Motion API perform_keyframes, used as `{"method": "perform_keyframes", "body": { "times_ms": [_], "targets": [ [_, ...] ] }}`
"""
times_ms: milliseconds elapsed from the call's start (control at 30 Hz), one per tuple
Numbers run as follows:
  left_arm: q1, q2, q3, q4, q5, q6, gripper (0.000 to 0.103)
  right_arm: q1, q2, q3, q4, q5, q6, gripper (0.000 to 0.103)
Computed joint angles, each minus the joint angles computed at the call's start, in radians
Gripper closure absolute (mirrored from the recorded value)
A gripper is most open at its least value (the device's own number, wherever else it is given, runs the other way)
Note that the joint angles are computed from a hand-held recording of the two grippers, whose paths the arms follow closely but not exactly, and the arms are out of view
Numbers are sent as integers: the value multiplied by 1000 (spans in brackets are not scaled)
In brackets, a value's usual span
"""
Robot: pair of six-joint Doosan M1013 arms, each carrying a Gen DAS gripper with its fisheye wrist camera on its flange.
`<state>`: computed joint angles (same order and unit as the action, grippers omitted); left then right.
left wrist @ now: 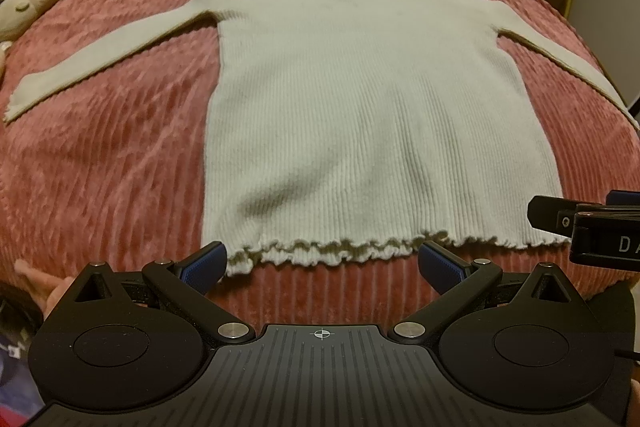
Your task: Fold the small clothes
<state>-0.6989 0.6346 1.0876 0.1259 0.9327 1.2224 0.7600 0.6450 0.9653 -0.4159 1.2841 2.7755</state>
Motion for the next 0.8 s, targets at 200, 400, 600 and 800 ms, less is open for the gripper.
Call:
{"method": "perform_keyframes", "body": {
  "times_ms": [200,400,600,800],
  "targets": [
    [1,3,-4,-4,4,0,0,1,-8,15,-6,-27,15,4],
    [1,6,-7,-4,8,0,0,0,-14,29,-7,-52,21,4],
    [1,8,-8,-4,9,0,0,-3,-21,42,-3,-70,29,4],
    [0,13,-15,-4,19,-1,0,2,-30,65,-35,-103,54,4]
  ]
}}
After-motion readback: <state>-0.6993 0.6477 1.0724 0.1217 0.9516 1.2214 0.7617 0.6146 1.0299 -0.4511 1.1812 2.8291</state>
